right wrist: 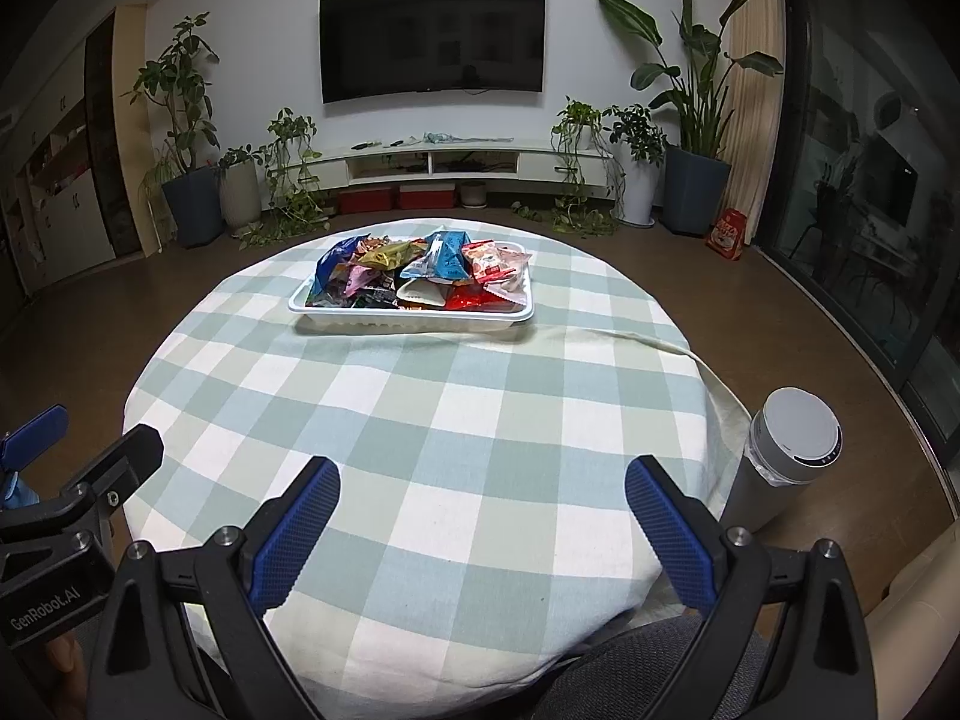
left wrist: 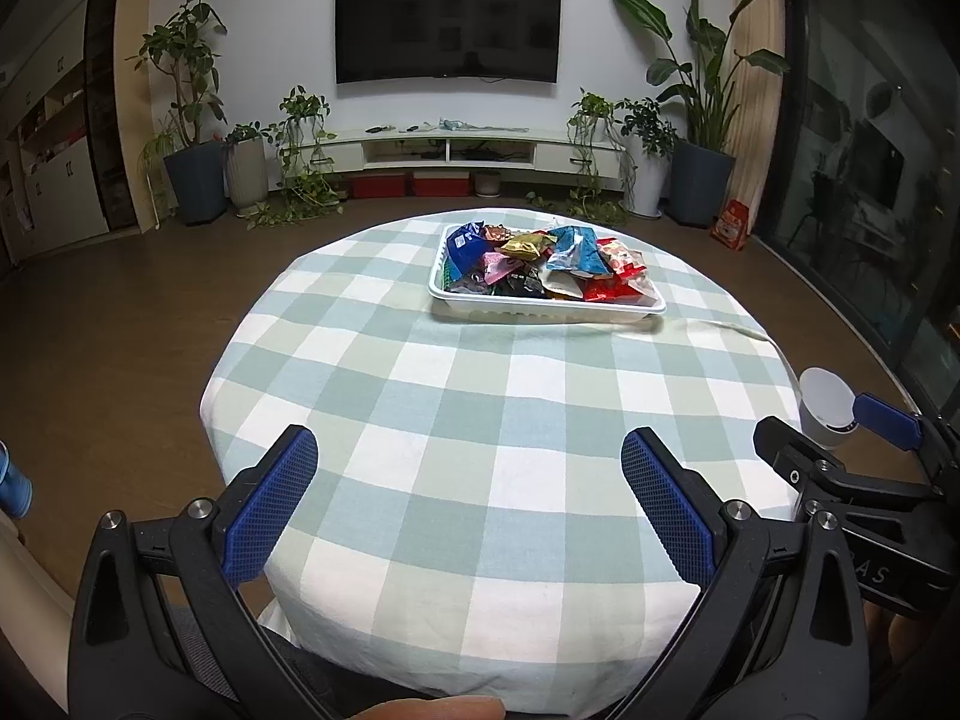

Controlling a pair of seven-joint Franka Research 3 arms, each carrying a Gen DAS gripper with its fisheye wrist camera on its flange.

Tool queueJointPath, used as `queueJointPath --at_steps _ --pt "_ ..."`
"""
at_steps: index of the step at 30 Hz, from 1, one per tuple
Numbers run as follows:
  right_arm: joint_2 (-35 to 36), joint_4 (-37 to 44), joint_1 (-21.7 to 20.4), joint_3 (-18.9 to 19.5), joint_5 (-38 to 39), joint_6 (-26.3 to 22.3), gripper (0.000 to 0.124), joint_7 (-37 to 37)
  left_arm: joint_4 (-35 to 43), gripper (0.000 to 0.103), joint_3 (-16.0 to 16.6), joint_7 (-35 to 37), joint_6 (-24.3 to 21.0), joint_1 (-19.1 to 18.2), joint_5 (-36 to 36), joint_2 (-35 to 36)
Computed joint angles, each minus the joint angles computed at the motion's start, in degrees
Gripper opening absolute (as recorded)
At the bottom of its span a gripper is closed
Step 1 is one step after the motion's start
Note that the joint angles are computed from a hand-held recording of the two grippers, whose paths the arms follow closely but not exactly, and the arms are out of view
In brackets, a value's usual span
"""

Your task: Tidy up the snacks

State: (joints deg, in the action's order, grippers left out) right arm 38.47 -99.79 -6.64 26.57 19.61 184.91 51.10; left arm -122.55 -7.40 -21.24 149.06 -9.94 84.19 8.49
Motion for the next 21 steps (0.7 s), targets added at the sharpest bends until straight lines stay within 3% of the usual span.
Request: queueJointPath --at_steps 21 --pt "0.01 -0.02 0.49 -0.51 -0.06 -0.21 0.098 0.12 -0.02 0.103 0.01 -0.34 -0.20 -0.15 0.21 0.07"
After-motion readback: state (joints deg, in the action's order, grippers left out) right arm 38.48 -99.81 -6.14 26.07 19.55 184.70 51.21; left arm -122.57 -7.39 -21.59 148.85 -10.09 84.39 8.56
